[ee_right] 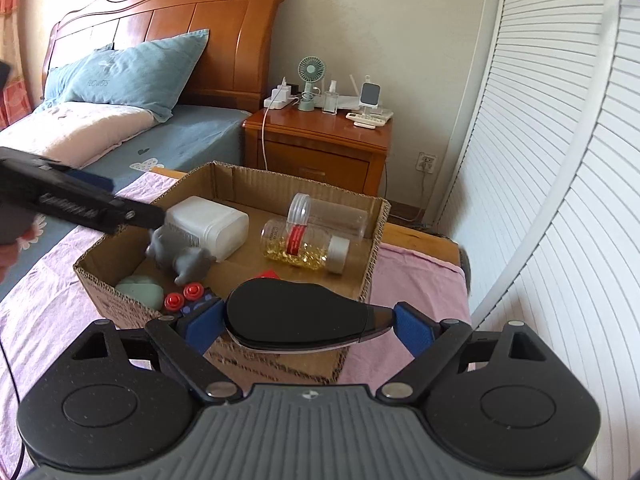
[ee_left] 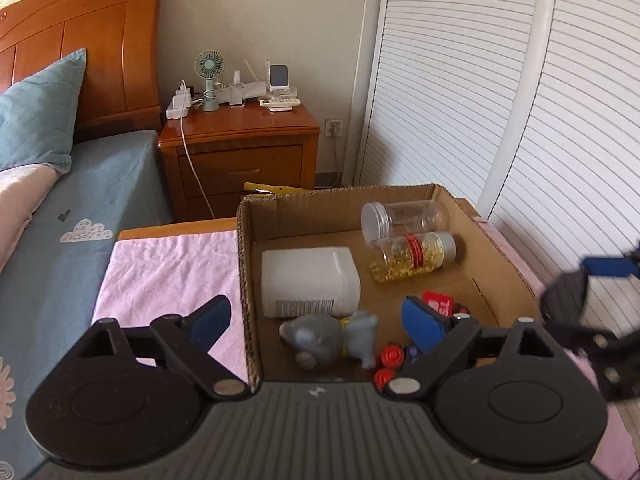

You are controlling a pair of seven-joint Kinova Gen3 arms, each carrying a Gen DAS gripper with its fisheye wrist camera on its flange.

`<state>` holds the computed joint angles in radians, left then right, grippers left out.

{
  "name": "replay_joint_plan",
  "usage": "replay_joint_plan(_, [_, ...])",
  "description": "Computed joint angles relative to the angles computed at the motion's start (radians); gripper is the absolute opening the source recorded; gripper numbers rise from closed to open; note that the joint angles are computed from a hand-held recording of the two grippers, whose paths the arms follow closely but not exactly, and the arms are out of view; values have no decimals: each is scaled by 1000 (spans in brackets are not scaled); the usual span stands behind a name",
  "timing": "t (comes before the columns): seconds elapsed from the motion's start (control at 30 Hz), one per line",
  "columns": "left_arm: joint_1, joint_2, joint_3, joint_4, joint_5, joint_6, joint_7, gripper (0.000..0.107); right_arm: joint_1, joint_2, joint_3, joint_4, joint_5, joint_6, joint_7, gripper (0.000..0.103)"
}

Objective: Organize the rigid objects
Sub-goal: 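Carry both into the box, left tool releasing the elephant while right tool releases the black case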

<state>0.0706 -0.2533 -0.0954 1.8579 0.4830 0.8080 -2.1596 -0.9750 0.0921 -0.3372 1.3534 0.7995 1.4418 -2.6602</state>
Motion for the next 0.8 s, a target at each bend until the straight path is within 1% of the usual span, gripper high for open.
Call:
replay_joint_plan(0.07, [-9, -27, -5, -8, -31, 59, 8, 94, 16, 17, 11, -23, -14, -25, 37, 93])
replay_joint_plan(0.13, [-25, -62, 6, -9, -80, 98, 38, 94, 32, 40, 27, -55, -37, -54, 93, 93])
replay_joint_plan(0.33, [-37, -189, 16, 50, -189, 108, 104, 95, 57, 153, 101, -189, -126, -95, 255, 93])
replay_joint_plan(0.5, [-19, -228, -31, 72, -201, 132, 138, 95, 51, 246, 165, -290, -190, -80, 342, 93])
replay_joint_plan(0.6, [-19, -237, -42, 79, -211, 135, 150, 95, 27, 280, 206, -329, -198, -61, 337, 96])
replay_joint_plan(0.67, [-18, -241, -50, 82, -215, 137, 155, 95, 16, 270, 221, -323, -208, -70, 311, 103])
replay_joint_plan(0.73, [-15, -244, -56, 85, -216, 140, 157, 95, 1, 257, 227, -315, -202, -70, 291, 103])
replay_joint_plan(0.8, [-15, -245, -57, 85, -219, 145, 162, 95, -25, 249, 229, -315, -175, -46, 272, 103])
